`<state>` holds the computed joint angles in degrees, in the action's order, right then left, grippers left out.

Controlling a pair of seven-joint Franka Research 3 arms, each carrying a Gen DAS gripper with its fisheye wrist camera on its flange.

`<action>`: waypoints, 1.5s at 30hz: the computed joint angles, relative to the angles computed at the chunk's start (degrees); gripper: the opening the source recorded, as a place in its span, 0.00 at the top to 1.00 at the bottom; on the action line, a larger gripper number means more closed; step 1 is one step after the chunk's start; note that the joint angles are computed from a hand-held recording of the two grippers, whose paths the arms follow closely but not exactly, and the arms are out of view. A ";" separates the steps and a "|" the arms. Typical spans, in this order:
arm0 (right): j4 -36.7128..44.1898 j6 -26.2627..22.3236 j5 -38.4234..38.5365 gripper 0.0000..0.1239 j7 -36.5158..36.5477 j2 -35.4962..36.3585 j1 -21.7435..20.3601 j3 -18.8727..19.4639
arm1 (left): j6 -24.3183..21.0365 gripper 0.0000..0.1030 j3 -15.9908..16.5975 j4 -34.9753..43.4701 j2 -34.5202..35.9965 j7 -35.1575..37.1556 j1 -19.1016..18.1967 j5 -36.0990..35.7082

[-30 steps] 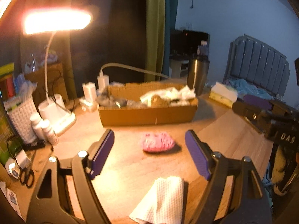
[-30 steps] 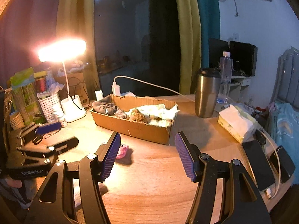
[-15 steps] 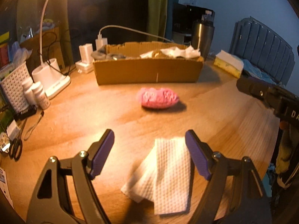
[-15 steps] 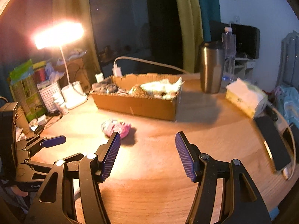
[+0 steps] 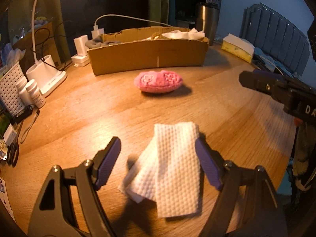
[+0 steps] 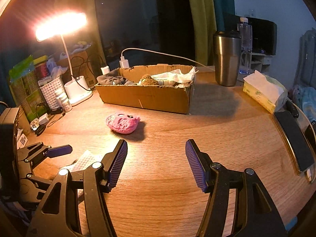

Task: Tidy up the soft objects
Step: 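Grasp the white wipe cloth with the left gripper and lift it, then grasp the pink plush with the right gripper while the left holds the wipe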

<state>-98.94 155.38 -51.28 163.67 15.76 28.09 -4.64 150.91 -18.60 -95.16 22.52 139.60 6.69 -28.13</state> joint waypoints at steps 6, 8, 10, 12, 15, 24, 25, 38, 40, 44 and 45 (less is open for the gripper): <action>0.33 -0.01 0.70 0.48 -0.57 0.33 -0.12 -0.04 | -2.51 0.59 0.69 0.46 0.34 -0.85 -0.77 3.03; 0.47 -0.01 1.03 0.48 -0.90 0.45 -0.11 -0.04 | -2.53 0.71 -0.05 -0.15 -0.05 0.98 -0.27 2.23; 0.70 -0.04 1.29 0.48 -1.23 0.62 -0.05 -0.11 | -2.48 0.74 -0.34 -0.67 -0.38 2.28 -0.05 1.26; 0.99 -0.22 1.51 0.48 -1.62 0.79 0.05 -0.17 | -2.75 0.77 -0.52 -0.60 -0.42 3.25 0.24 -0.05; 1.46 -0.56 1.99 0.48 -2.31 1.08 0.15 -0.23 | -2.38 0.80 -0.73 -0.72 -0.71 4.47 0.78 -2.55; 5.08 -2.17 5.23 0.48 -6.25 3.49 0.70 -0.40 | -3.26 0.80 -0.90 2.10 -1.05 8.68 2.89 -11.83; 5.72 -2.36 5.73 0.48 -6.86 3.88 0.80 -0.45 | -3.32 0.80 -0.68 2.56 -0.85 8.67 2.86 -12.34; 17.83 -5.70 15.01 0.48 -17.88 12.12 2.54 -1.47 | -4.10 0.80 0.14 10.06 2.82 7.19 4.91 -16.15; 20.36 -6.21 17.29 0.48 -20.04 14.00 2.67 -1.59 | -4.40 0.80 0.02 10.97 3.38 6.88 5.40 -16.15; 26.39 -8.30 23.01 0.48 -25.73 18.17 2.29 -1.14 | -5.39 0.80 -0.14 13.72 5.21 5.78 6.17 -15.67; 28.59 -9.32 24.74 0.47 -27.67 19.65 2.04 -0.83 | -5.60 0.80 -0.23 14.30 5.60 5.54 6.34 -15.51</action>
<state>-70.35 146.07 -26.54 136.00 35.41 30.13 -5.47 145.31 -18.83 -80.87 28.11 145.14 13.04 -43.64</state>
